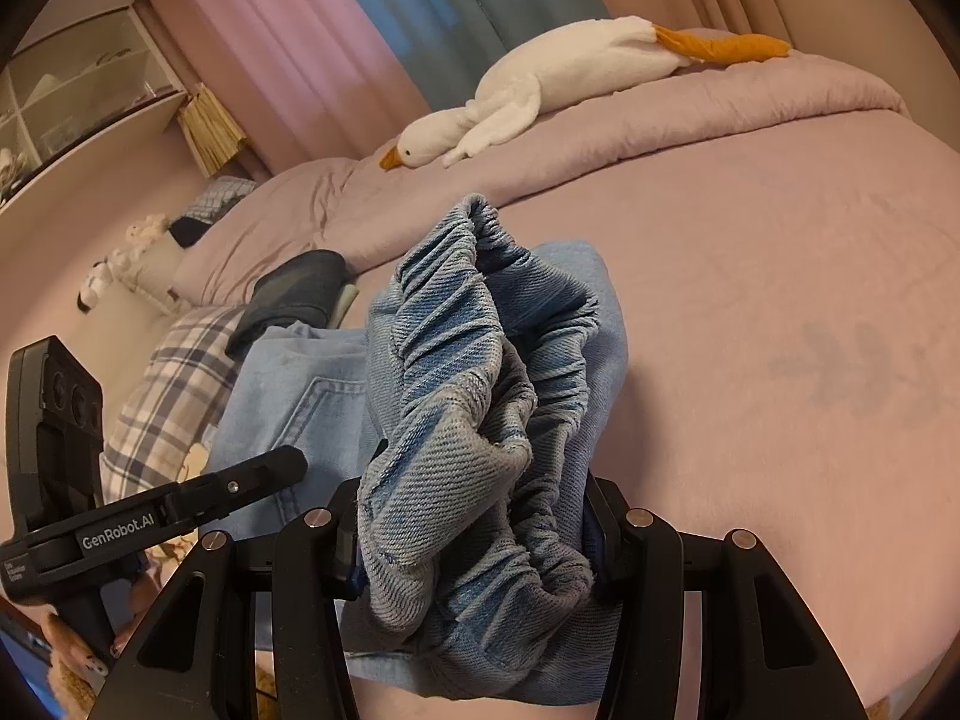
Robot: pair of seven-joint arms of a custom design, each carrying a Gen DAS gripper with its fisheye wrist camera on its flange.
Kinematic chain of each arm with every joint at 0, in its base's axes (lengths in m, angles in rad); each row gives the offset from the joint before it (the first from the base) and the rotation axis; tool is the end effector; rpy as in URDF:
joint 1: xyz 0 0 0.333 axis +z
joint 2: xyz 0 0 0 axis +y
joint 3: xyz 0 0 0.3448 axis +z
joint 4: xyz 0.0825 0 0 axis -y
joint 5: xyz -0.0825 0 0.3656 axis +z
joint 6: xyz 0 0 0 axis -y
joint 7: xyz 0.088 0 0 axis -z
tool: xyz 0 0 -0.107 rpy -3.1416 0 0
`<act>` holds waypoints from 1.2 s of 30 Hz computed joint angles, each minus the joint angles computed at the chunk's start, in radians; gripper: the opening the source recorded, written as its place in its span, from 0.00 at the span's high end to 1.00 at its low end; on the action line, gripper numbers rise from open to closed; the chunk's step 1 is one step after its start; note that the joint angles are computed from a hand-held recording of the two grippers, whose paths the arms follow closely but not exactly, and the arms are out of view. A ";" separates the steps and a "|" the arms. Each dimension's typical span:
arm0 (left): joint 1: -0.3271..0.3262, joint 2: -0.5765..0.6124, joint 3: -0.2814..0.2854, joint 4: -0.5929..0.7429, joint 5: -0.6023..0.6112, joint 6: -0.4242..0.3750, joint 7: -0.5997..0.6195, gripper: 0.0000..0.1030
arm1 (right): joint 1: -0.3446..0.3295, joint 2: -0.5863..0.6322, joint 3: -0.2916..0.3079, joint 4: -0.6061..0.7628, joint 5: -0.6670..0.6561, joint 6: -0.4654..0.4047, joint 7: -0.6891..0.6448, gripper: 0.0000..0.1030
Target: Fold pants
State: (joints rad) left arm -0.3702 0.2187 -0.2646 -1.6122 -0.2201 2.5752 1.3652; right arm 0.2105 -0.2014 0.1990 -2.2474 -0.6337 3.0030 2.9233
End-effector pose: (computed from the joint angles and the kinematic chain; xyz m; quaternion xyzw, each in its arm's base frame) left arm 0.5495 -0.3748 0.6221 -0.5632 0.7334 -0.3799 0.0233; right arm 0.4454 0.2489 0.5874 -0.5083 0.7193 -0.1553 0.4473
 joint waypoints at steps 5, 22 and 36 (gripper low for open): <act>-0.004 0.019 0.004 0.020 0.011 -0.010 -0.011 0.75 | 0.005 0.015 -0.004 0.013 0.010 -0.008 -0.006 0.48; -0.001 0.071 0.007 0.080 0.001 -0.046 -0.037 0.75 | 0.048 0.063 -0.038 0.049 0.076 -0.026 -0.056 0.48; 0.005 0.110 0.014 0.131 -0.007 -0.073 -0.050 0.75 | 0.075 0.106 -0.058 0.099 0.116 -0.062 -0.097 0.48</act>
